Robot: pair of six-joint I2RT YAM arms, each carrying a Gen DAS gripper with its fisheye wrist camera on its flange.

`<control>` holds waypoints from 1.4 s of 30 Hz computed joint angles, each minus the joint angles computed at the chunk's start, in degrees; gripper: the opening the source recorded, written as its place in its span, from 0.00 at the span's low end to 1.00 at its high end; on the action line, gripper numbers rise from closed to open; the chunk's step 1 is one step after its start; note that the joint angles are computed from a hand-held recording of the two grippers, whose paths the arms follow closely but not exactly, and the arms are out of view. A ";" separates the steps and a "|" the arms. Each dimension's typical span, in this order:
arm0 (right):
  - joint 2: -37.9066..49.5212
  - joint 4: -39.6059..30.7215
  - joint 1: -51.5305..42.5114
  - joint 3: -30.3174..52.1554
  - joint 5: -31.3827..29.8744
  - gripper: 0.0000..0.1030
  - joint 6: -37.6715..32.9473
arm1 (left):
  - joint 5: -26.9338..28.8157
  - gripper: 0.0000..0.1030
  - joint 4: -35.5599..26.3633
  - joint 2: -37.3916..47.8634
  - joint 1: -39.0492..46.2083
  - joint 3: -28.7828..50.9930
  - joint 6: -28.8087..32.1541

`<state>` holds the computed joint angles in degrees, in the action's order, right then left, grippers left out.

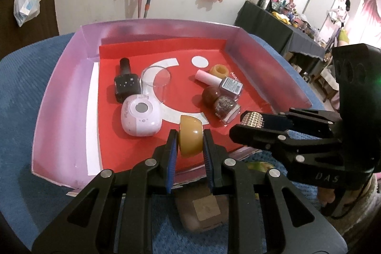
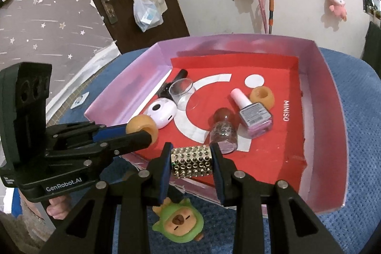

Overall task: Organize rigid objects
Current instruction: 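Lift and carry the amber stone and studded cube over the box, then lower the amber stone and studded cube onto the red paper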

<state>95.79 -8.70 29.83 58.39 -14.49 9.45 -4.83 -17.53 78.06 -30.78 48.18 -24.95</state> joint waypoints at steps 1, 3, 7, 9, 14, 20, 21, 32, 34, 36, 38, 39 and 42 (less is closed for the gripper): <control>0.52 -0.05 0.10 0.29 -0.18 0.33 -0.10 | 0.11 0.19 0.03 0.30 0.17 0.06 -0.01; 1.41 -0.15 0.38 0.74 -0.22 0.33 -0.20 | 0.23 0.19 0.08 1.06 0.59 0.29 -0.01; 3.14 -0.35 0.87 1.73 -0.05 0.33 -0.22 | 0.72 0.19 0.63 2.39 1.60 0.41 0.02; 3.95 -0.53 0.93 2.33 -0.06 0.33 -0.25 | 1.19 0.19 1.09 2.96 2.24 0.35 0.07; 5.70 -0.64 1.23 3.63 0.42 0.33 -0.14 | 2.00 0.19 2.19 4.16 3.25 0.29 -0.05; 7.77 -0.48 1.76 5.11 2.51 0.33 0.12 | 2.53 0.19 3.50 5.13 4.13 0.55 0.07; 7.89 -0.43 1.80 5.20 2.87 0.33 0.12 | 2.74 0.19 3.76 5.33 4.29 0.61 0.13; 9.91 1.53 2.27 6.25 8.32 0.33 0.12 | 2.33 0.19 4.97 6.91 5.28 1.45 0.30; 10.20 1.82 2.18 6.46 8.97 0.33 0.22 | 1.99 0.19 5.07 7.38 5.47 1.80 0.42; 10.42 1.97 2.09 6.69 9.85 0.33 0.25 | 2.09 0.19 5.29 7.70 5.84 1.98 0.51; 10.66 2.03 1.75 6.97 10.08 0.33 0.37 | 2.15 0.19 5.52 8.00 6.14 2.13 0.55; 10.81 1.98 1.65 7.17 10.38 0.33 0.42 | 2.11 0.19 5.65 8.15 6.24 2.15 0.60; 11.49 1.70 1.42 8.09 11.18 0.33 0.58 | 2.06 0.19 5.64 8.31 6.40 2.32 0.80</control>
<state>107.28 -7.00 31.25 66.48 -3.31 10.03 -2.77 -11.89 86.37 -24.38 50.50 -24.15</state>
